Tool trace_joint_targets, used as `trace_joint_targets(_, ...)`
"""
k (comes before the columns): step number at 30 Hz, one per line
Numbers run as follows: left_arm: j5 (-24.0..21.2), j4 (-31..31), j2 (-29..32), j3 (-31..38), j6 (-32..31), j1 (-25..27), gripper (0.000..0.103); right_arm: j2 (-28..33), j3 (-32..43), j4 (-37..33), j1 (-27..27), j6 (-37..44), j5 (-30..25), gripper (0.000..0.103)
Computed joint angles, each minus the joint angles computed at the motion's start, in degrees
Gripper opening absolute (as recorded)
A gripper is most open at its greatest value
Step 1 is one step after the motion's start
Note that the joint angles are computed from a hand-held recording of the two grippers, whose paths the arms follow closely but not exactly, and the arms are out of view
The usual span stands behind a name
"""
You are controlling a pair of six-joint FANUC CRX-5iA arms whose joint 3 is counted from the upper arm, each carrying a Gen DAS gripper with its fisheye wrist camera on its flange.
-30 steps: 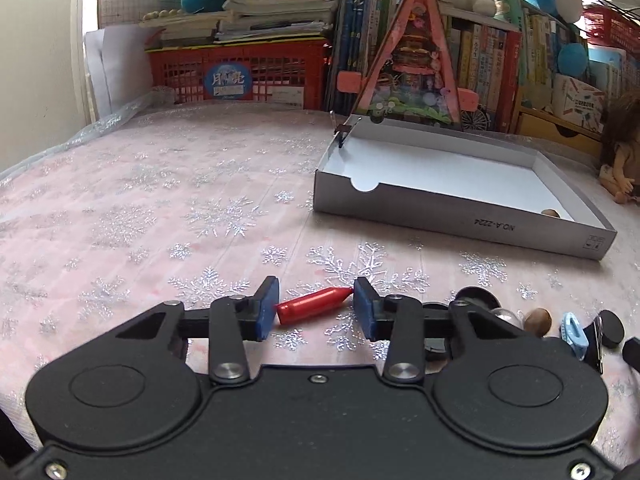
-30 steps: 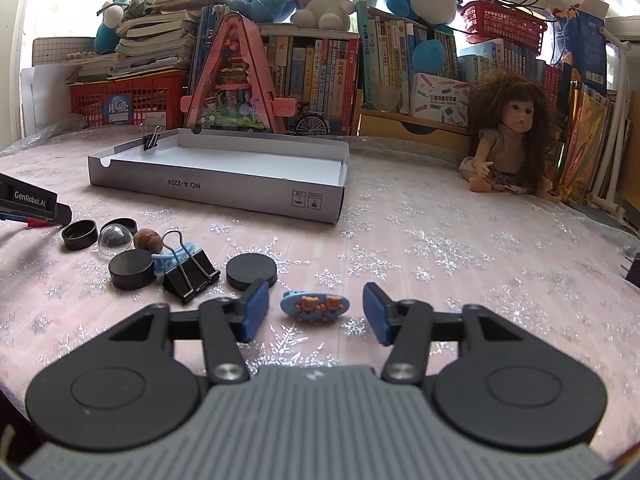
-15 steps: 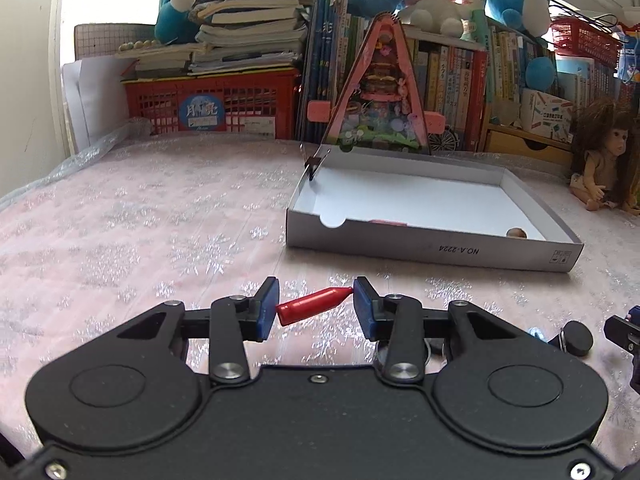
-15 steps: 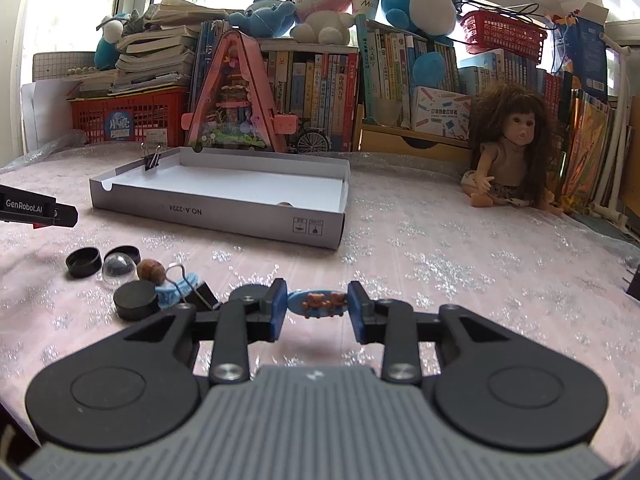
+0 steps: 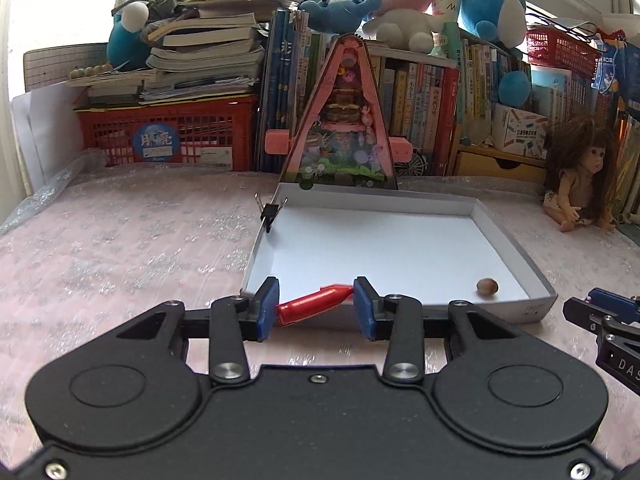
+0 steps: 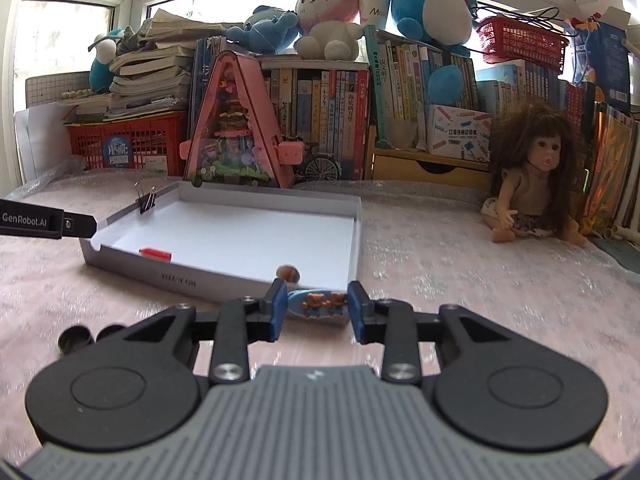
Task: Organize rigid objects
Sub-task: 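Lower both into the tray and open both tools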
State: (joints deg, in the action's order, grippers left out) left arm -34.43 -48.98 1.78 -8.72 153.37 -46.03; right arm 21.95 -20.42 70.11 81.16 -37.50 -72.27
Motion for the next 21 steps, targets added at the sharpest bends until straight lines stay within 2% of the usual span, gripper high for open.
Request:
trace_joint_targets(4,2.0,4.0,2.4,2.6,-5.6,2.5,0.038,-0.9,0.0,2.0,-3.1,0.4,2.9,0.038)
trace_joint_targets(10,5.0,20.1,7.9,6.1,-19.7,9.3,0.038,-1.1,1.3,3.4,-8.6,3.0,9.4,0.038)
trace_joint_targets(13,5.1,27.3,11.2,7.7,-26.2,11.7,0.038,-1.5,1.6,2.7,-11.5,2.5,15.1,0.038)
trace_joint_targets(17,4.0,33.1,14.8,9.9,-31.5,13.4,0.038,-1.4,2.1,1.1,-14.5,1.8,20.9,0.038)
trace_joint_targets(21,2.3,34.3,17.3,11.9,-32.7,13.8,0.038,-0.9,2.8,-0.8,-16.2,2.8,24.4,0.038)
